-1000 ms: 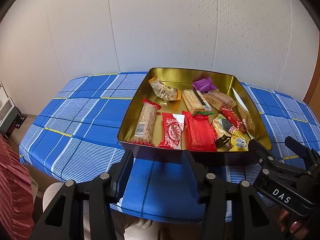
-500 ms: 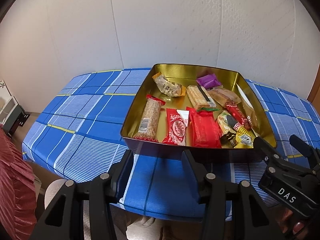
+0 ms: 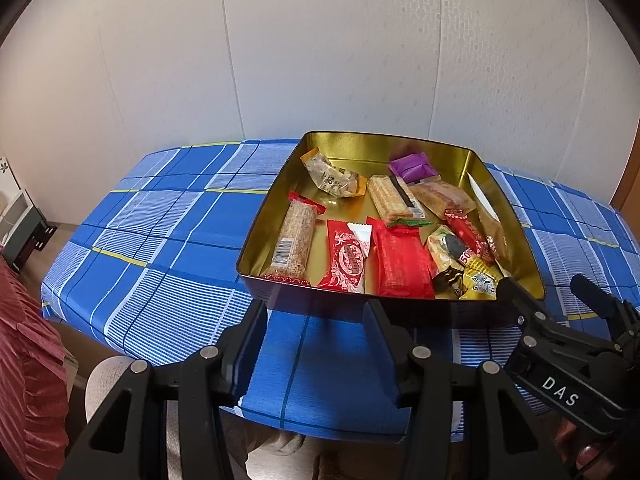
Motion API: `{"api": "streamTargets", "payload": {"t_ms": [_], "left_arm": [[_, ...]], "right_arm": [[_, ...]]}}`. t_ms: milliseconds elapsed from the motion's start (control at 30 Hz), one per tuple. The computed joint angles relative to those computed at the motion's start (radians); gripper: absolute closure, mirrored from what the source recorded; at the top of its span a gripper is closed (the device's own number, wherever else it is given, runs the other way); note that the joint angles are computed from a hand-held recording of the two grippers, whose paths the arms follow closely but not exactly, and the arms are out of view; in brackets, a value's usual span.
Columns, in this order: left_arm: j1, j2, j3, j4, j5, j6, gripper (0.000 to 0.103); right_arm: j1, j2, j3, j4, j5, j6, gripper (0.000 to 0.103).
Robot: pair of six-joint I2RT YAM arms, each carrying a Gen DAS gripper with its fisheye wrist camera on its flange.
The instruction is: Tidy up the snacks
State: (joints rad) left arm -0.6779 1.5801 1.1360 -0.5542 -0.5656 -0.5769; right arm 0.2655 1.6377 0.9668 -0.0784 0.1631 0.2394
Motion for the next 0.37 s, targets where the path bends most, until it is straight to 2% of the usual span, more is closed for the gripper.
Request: {"api": "streamTargets", "payload": {"t_ms": [167,367], "left_arm": [[0.016,0.008,0.005,-0.013,0.032,-0.045,0.052],[0.018,0.032,0.017,-0.033,0.022,-0.058,0.052]], "right_arm": [[-0.006,0.000,-0.003,0.001,-0.008,0.001,0.000],[-0.019,0.003,-0.009,0.005,-0.018,0.010,0.000]]}}
